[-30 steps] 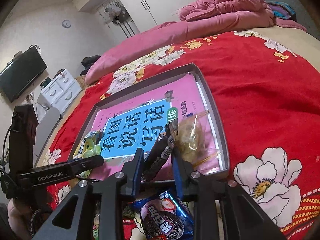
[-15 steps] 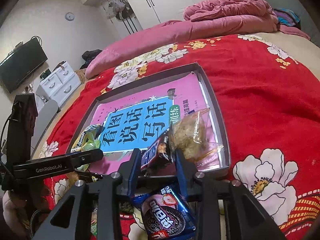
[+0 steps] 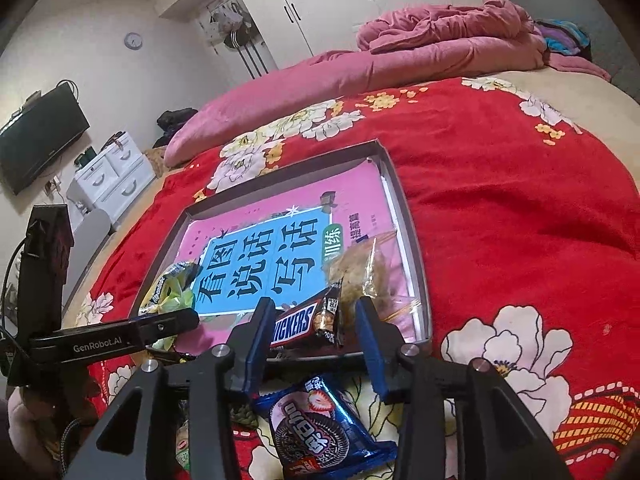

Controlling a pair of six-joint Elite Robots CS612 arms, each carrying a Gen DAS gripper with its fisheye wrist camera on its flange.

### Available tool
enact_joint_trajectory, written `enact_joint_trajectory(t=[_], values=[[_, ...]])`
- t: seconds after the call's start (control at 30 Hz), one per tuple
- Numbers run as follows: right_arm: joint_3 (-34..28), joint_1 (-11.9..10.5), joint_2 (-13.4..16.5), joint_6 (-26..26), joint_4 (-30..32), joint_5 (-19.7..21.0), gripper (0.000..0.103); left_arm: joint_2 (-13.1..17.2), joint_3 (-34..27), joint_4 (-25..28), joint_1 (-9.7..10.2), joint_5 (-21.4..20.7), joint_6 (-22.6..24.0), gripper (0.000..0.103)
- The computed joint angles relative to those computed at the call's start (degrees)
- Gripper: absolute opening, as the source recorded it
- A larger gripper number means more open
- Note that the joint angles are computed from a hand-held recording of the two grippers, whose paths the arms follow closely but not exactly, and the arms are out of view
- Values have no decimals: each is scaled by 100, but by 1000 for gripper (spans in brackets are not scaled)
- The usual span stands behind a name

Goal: Organize snacks
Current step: 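Open the left gripper to drop the pastry bag while the right releases the Snickers bar in the tray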

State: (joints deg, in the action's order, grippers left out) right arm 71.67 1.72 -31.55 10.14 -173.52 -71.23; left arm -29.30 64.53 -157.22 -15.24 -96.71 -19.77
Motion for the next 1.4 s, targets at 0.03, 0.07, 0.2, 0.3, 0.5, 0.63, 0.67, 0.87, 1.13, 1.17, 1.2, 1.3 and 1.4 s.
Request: enact_joint_trajectory(t=[0.03, 0.07, 0.2, 0.3, 0.5, 0.63, 0.67, 0.87, 1.13, 1.17, 1.2, 1.3, 1.4], values=[[5, 1, -5, -7, -5, -12, 44, 1, -1, 1, -2, 0, -2, 45], [10, 0, -9, -22, -15, -8, 44, 1, 0, 1, -1, 3, -7, 45], [15, 4, -20, -74, -21, -24, 44, -2, 6, 8, 0, -18, -25, 45], [14, 12, -23, -114, -28, -30, 44, -1, -2, 34, 7, -59, -17, 46], [40, 17, -38, -175, -60, -71, 45, -6, 0, 33, 13, -134, -8, 48], [53, 20, -43, -196, -101, -99, 46, -10, 0, 15, 15, -169, 3, 53], [60, 18, -48, -202, -102, -96, 46, -12, 2, 11, 18, -197, -6, 53], [70, 15, -54, -195, -127, -115, 46, -40, 46, -83, 35, -241, -39, 55], [99, 1, -64, -218, -239, -53, 52, -79, 88, -225, 61, -304, -114, 64], [101, 4, -66, -230, -246, -57, 52, -86, 100, -254, 63, -312, -118, 64], [103, 5, -67, -243, -252, -50, 52, -91, 108, -271, 65, -310, -120, 65], [108, 10, -71, -271, -275, -47, 53, -115, 148, -340, 69, -311, -130, 66], [119, 11, -75, -285, -325, -29, 55, -147, 200, -412, 70, -274, -117, 68]])
